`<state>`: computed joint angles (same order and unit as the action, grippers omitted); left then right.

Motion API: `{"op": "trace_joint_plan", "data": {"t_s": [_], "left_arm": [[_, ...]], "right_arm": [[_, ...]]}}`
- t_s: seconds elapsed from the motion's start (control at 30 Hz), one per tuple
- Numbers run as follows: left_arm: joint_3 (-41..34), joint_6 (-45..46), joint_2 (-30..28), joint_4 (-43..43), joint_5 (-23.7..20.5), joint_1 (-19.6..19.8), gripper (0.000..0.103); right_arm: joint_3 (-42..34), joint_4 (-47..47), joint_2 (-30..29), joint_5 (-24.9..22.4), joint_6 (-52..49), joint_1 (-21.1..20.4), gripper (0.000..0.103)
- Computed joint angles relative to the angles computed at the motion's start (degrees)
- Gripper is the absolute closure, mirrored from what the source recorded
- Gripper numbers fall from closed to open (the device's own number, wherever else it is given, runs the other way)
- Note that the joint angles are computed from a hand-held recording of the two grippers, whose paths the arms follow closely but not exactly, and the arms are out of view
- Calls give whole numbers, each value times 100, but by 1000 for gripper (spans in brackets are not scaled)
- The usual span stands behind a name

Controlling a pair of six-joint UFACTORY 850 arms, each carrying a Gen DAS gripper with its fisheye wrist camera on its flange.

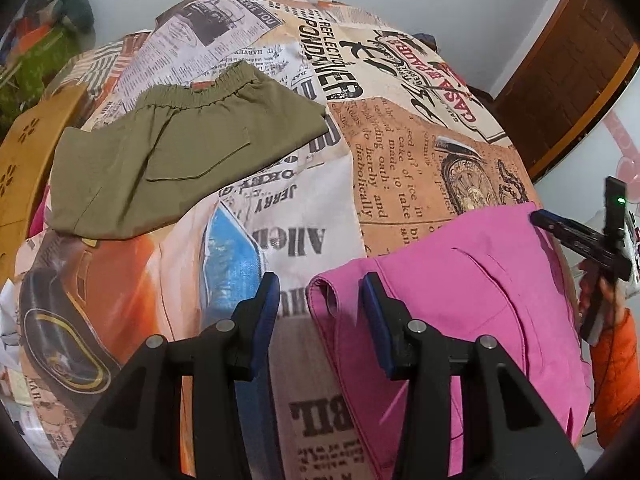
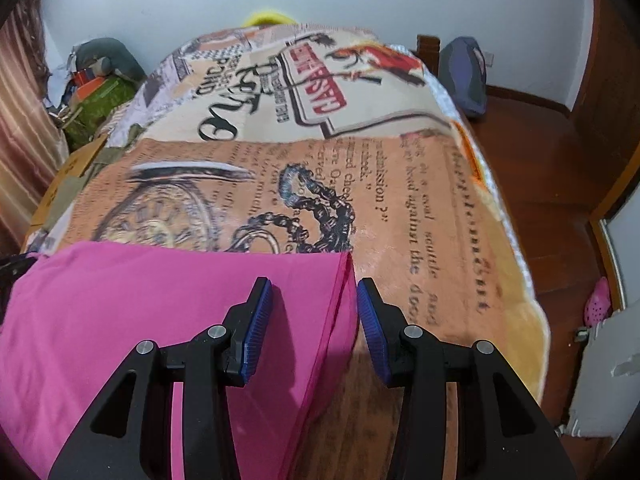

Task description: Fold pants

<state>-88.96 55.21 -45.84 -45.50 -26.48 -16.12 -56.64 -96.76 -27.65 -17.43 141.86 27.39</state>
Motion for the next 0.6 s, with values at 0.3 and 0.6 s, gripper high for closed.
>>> {"op": "trace_joint_plan", "data": {"t_s": [0.3, 0.6], "left_arm": [[342, 388, 243, -122, 578, -192, 87], [921, 1353, 614, -778, 1745, -367, 91]], "right_arm": [[-112, -249, -115, -235, -74, 130, 94], [-250, 741, -210, -694, -1450, 197, 99]]}}
